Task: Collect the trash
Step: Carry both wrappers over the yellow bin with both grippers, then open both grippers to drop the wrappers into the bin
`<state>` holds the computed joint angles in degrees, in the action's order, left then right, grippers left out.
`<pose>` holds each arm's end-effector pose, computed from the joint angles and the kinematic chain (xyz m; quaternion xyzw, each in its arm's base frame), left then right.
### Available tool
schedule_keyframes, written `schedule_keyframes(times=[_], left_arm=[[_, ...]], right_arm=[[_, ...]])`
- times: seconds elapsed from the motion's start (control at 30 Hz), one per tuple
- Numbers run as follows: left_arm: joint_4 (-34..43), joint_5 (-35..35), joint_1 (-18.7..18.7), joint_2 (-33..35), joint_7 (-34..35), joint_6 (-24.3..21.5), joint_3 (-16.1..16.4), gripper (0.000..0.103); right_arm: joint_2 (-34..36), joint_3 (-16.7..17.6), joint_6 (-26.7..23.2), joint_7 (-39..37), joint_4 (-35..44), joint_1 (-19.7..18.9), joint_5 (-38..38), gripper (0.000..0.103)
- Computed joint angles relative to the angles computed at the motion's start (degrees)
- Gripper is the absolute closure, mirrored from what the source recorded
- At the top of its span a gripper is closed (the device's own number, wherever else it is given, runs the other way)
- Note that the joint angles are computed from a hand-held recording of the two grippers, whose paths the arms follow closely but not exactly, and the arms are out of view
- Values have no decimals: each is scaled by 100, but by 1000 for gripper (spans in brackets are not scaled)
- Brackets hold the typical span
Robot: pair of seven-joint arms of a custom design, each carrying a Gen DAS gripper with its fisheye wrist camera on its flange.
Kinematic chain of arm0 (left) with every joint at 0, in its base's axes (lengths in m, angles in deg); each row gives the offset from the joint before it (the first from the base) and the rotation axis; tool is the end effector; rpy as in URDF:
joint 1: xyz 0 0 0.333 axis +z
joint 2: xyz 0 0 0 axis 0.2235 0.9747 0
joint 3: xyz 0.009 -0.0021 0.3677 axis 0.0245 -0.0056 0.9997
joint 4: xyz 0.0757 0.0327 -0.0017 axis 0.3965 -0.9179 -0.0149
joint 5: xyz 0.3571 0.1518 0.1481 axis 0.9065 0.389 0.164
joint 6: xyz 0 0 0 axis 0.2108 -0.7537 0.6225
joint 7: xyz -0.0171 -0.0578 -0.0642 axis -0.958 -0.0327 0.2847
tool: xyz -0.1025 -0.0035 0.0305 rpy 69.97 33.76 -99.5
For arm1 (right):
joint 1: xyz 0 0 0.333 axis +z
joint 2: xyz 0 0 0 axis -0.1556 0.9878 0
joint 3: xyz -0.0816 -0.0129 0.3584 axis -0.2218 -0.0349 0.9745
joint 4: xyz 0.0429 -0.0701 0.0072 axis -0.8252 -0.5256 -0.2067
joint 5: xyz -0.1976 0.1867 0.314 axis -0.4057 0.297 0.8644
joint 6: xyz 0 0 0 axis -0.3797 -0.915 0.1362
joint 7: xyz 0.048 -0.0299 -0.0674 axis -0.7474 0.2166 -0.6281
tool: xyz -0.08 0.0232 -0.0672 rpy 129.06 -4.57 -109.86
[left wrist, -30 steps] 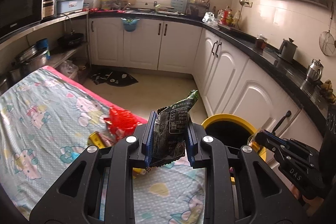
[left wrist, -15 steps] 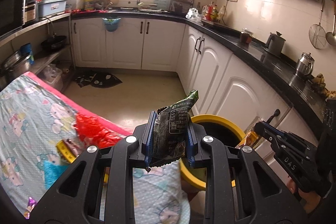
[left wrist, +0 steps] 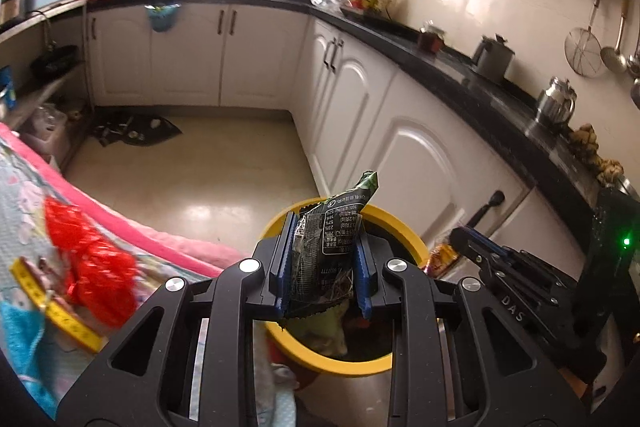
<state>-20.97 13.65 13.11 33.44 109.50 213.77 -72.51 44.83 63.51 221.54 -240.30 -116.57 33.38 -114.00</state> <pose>0.6769 -0.3305 0.3917 -0.4567 0.7686 -0.4363 0.1018 0.5825 0.4819 0.3521 -0.5085 0.7276 -0.3223 0.3289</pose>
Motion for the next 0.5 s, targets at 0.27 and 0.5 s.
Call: schedule_keyframes(times=[0.27,0.5], left_arm=[[468,81,-607,298,-166,-505,565,83],[762,32,-892,497,-262,-817,893,82]], right_arm=[[190,-15,101,-179,7,-114,390,95],[282,-108,320,-150,-45,-148,586,94]])
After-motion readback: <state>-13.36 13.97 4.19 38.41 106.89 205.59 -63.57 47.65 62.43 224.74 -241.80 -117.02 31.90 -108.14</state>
